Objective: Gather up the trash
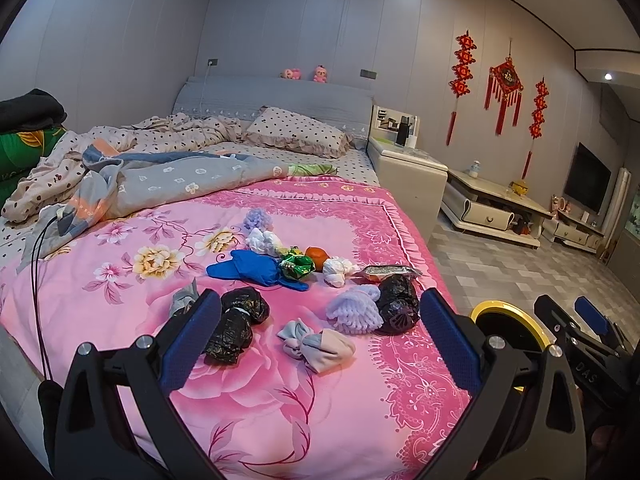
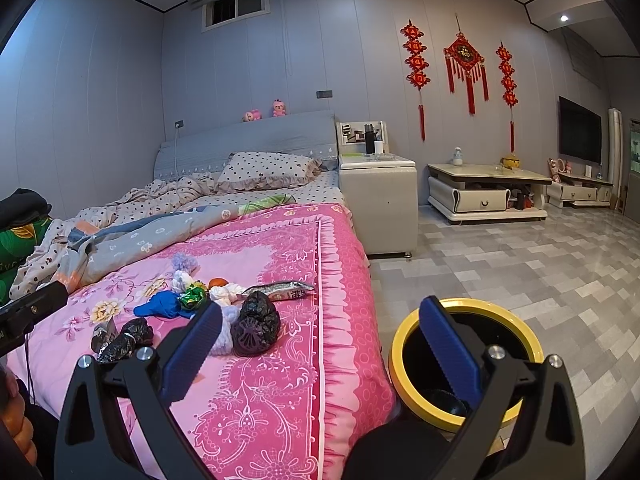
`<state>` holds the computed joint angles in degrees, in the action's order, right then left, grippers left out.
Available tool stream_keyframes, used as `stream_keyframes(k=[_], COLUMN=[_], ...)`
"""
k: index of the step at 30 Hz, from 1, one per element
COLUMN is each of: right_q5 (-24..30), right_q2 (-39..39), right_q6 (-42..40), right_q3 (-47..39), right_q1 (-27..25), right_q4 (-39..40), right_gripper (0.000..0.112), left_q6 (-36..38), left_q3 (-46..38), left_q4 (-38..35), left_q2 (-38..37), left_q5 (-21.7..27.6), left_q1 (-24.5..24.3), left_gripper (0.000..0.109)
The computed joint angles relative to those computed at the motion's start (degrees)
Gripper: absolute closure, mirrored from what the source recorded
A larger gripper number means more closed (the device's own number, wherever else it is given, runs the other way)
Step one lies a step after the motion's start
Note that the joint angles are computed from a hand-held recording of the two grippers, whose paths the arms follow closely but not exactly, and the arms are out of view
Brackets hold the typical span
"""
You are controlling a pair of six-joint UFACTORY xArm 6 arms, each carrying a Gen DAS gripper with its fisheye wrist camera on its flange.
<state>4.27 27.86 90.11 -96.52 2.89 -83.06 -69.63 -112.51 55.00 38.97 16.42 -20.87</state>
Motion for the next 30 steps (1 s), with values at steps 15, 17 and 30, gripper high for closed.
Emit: stream_keyframes(k=[15,17,30], right_q5=[-0.5,-0.6,-0.6], right_q2=[0.1,0.1,0.1], right_q6=[-0.5,-0.7,-0.7], right_q3=[0.6,0.7,0.7], right_q1=[-0.3,-0.3,-0.3], right_q4=[1.0,1.2,1.3], right_gripper=[0.017,0.017,0.017], left_q6=[0.1,0.1,0.0], left_q3=[0.1,0.0,0.2], left_q4=[-0.3,-0.3,-0.2], left_q2=[0.0,0.0,-0.1], left_q5=[-0.1,-0.1,-0.2], left_q1=[0.1,0.1,0.0], left_gripper=[0.013,0.013,0.013])
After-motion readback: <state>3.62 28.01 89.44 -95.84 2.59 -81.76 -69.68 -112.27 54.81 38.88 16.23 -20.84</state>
